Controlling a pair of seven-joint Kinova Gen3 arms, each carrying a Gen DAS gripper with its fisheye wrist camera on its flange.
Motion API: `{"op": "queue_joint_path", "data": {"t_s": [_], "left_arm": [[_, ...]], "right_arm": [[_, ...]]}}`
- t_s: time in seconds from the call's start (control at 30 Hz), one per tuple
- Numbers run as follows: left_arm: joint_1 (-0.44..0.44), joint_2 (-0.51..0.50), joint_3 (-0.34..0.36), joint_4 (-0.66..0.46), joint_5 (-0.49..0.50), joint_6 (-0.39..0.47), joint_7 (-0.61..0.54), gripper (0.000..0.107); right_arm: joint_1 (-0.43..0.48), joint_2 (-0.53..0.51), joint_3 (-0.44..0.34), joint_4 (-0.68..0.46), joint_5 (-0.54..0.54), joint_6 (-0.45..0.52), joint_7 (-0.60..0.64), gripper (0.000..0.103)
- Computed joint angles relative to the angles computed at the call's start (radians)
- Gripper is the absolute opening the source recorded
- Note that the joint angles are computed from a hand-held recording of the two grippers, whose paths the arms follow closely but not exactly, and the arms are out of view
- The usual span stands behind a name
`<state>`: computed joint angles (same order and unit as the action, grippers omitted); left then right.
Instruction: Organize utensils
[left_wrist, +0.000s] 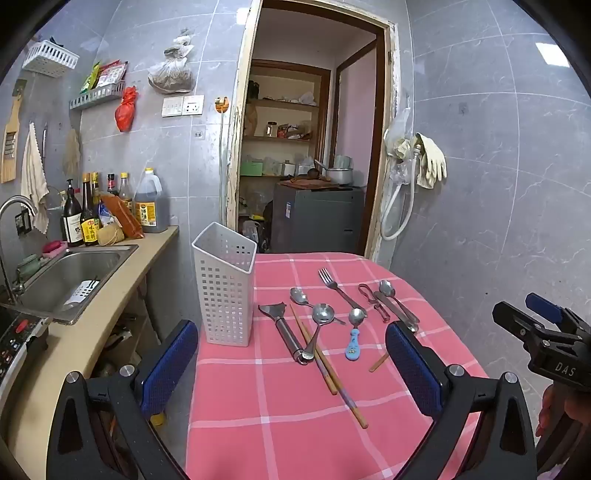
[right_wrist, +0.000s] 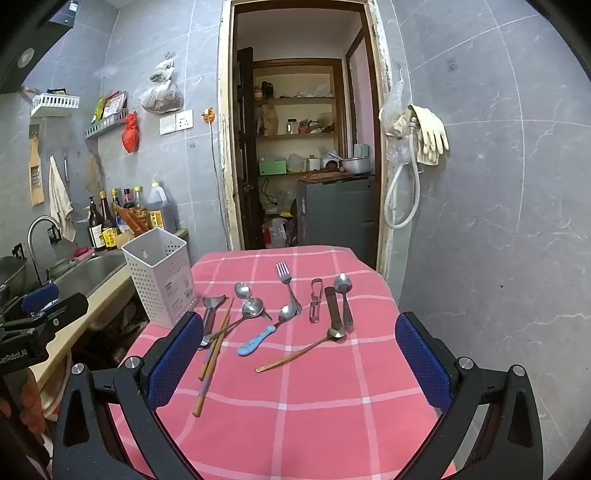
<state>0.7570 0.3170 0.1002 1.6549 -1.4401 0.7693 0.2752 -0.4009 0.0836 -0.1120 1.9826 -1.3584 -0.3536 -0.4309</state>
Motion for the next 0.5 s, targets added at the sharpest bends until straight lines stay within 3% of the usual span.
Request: {"op": "queue_joint_path", "data": {"t_s": [0.5], "left_arm": [[-0.004,0.013,-0.005,-0.035,0.036,-0.01,-0.048,0.102]], "right_arm": [[0.0,0.01,-0.002,-0.019,-0.047,0.009,0.043,0.102]]}}
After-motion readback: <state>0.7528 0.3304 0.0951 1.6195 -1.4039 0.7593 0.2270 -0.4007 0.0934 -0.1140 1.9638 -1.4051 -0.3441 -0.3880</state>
